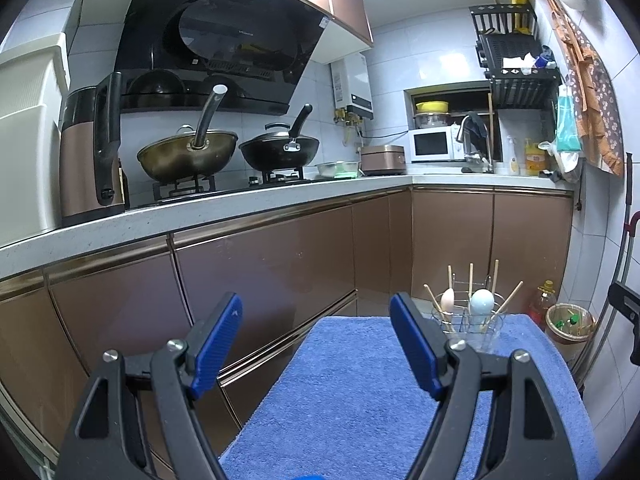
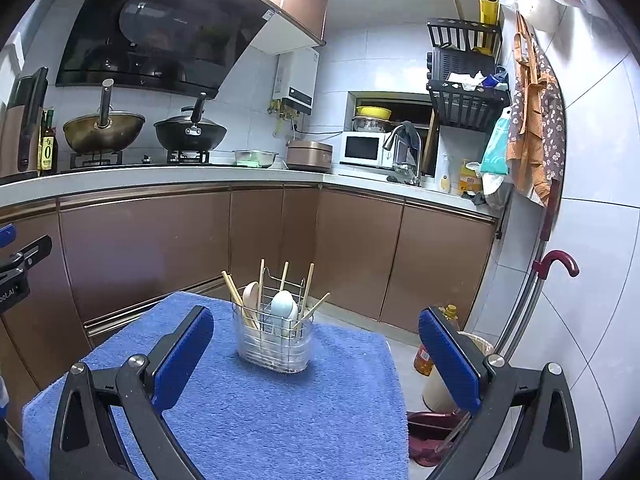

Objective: Organize utensils

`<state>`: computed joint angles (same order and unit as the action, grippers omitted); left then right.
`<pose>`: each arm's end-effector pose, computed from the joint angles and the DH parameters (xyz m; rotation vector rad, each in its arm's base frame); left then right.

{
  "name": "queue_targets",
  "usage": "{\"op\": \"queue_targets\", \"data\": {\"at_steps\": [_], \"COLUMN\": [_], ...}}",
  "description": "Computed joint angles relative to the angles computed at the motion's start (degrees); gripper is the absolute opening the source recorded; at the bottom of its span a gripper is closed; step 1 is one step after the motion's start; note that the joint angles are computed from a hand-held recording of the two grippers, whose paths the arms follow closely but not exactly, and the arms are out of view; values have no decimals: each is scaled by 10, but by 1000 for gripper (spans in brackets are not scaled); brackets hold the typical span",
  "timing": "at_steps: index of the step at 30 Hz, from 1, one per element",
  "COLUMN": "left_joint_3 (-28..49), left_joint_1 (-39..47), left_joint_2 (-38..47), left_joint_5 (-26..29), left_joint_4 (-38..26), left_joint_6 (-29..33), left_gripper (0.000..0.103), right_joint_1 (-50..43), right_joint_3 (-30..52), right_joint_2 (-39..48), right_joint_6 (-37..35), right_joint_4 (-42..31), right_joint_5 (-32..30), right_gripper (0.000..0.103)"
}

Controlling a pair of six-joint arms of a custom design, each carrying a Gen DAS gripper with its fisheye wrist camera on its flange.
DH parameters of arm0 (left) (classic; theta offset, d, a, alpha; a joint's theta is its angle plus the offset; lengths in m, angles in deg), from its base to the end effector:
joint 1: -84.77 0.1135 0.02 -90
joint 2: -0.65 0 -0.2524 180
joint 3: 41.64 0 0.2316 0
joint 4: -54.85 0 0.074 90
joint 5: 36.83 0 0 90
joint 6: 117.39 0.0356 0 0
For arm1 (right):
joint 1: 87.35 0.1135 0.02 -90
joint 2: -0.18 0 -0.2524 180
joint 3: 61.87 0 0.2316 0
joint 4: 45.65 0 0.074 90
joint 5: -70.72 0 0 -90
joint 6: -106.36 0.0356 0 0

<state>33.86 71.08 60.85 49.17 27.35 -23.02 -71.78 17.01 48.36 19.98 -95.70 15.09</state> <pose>0.2192 -0.0508 0.3705 0.2302 1.7686 -0.0548 0.1483 0.0205 0.3856 0.2071 1.8499 -0.3397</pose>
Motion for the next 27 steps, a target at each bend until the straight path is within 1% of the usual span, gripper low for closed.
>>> {"op": "queue_targets", "data": {"at_steps": [27], "left_joint_3": [-6], "left_joint_1": [-14], "left_joint_2": [-9], "left_joint_5": [-4], "left_joint_4": [4], "left_joint_6": [8], "left_gripper": [75], "right_joint_1": [-4], "right_joint_3": [1], "right_joint_2": [-2], "right_joint_6": [-3], "right_joint_4": [-1], "right_joint_5": [-7], "right_gripper": [103]}}
